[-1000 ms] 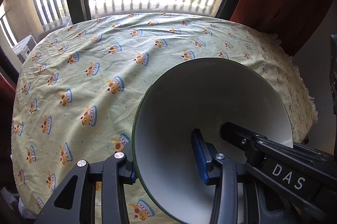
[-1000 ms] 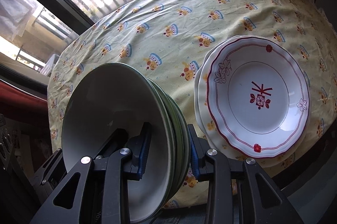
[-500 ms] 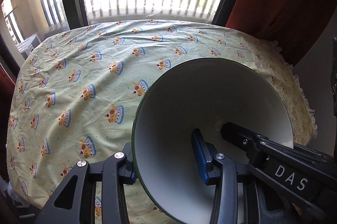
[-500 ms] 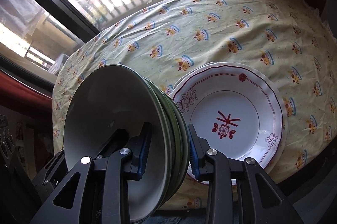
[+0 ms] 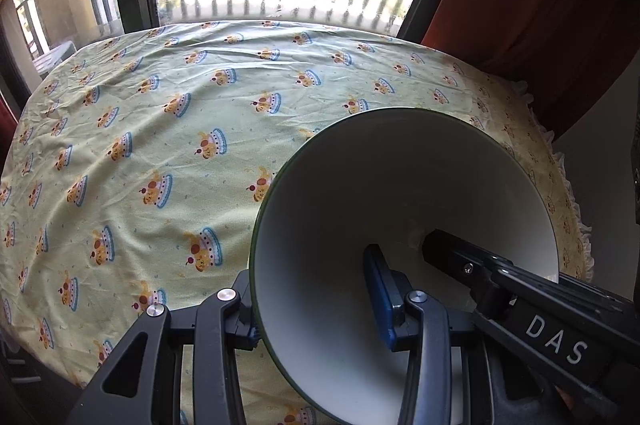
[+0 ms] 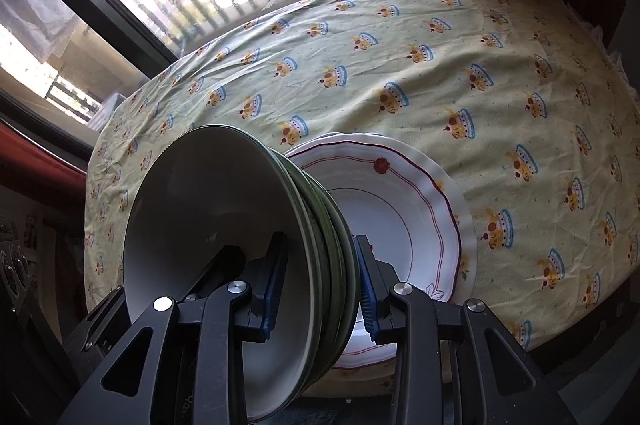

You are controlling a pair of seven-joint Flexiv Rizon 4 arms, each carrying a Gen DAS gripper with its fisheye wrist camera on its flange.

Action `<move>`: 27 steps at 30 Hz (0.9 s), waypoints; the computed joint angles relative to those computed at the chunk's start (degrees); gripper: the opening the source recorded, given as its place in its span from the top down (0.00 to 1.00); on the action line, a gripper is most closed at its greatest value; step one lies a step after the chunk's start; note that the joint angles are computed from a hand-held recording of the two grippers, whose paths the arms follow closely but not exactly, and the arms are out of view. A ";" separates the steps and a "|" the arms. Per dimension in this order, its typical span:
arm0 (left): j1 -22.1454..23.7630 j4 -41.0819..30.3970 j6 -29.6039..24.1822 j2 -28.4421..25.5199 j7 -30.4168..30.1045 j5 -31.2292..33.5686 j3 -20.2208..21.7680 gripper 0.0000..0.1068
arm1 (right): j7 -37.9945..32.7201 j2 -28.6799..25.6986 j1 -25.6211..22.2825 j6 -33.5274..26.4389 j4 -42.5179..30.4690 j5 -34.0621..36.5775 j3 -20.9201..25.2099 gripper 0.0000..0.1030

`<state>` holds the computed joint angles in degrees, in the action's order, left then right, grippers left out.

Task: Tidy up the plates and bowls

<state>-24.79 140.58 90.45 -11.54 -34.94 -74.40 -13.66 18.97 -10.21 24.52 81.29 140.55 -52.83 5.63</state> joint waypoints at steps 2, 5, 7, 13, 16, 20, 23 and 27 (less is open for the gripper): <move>-0.30 0.26 -0.08 -0.43 -2.87 1.60 0.09 0.62 | -2.25 -0.18 -0.65 0.47 0.56 1.69 0.51 0.64; 0.11 0.44 -0.25 -1.21 -5.99 3.11 -0.64 0.62 | -6.09 -0.50 -1.04 0.78 1.22 5.07 1.19 0.64; 0.62 0.42 -0.62 -1.67 -7.67 4.07 -1.13 0.62 | -8.08 -0.63 -0.90 0.73 1.51 6.79 1.16 0.64; 2.25 -0.22 1.54 -3.12 -10.95 6.80 -3.23 0.62 | -11.99 -1.25 -0.43 2.16 1.99 8.84 -0.58 0.64; 2.69 -0.89 0.79 -3.91 -15.65 13.67 -1.47 0.62 | -13.30 -1.66 -0.24 2.72 1.71 9.25 -1.46 0.64; 2.68 -1.44 0.18 -4.46 -20.72 21.06 0.34 0.62 | -16.06 -1.91 -0.57 3.25 1.68 11.95 -1.38 0.64; 2.69 -1.60 0.49 -4.84 -23.61 25.59 0.99 0.62 | -16.28 -1.71 0.07 4.25 2.47 11.90 -2.88 0.65; -0.44 -1.86 0.17 -4.92 -29.34 33.35 5.74 0.61 | -14.02 -1.57 1.57 8.26 4.73 8.95 -6.57 0.64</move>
